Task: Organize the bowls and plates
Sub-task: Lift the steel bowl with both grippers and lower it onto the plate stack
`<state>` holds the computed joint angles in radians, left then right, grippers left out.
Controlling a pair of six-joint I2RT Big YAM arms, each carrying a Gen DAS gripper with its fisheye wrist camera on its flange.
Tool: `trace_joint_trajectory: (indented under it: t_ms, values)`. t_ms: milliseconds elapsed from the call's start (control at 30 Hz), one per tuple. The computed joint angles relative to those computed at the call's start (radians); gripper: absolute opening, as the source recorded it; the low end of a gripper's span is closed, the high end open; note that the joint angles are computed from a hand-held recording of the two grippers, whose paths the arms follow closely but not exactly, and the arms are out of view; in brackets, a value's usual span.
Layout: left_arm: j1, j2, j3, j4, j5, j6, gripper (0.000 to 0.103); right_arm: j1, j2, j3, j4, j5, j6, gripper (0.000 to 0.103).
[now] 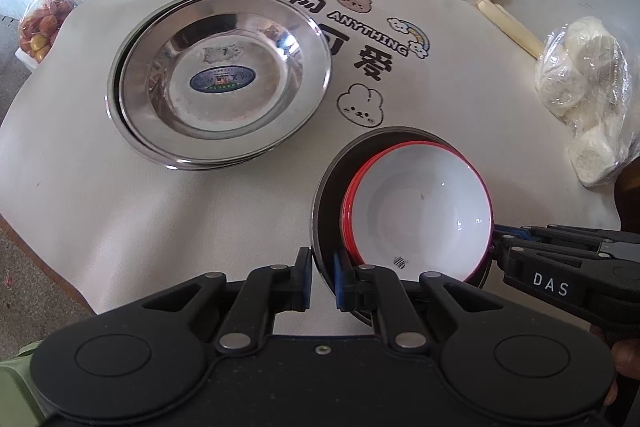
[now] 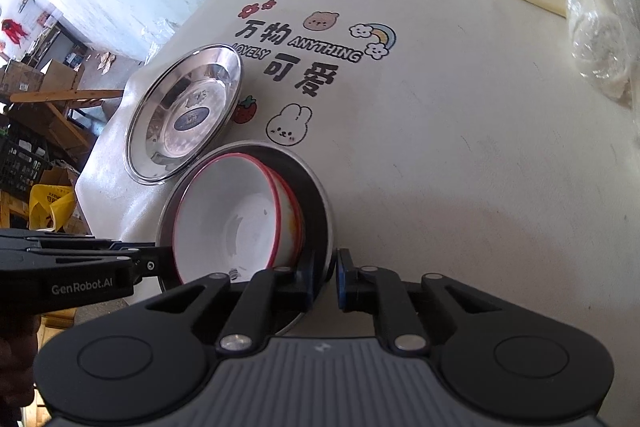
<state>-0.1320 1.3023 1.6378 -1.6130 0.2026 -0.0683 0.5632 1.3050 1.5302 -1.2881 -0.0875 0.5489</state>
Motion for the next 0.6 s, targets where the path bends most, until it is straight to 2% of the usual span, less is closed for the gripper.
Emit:
trace_joint_trajectory:
  t_ms: [600]
  values:
    - [-0.022,0.033,0.083,0.01,0.032,0.016,0.01,-0.021,-0.033,0.019,-0.009,0.038,0.075,0.012]
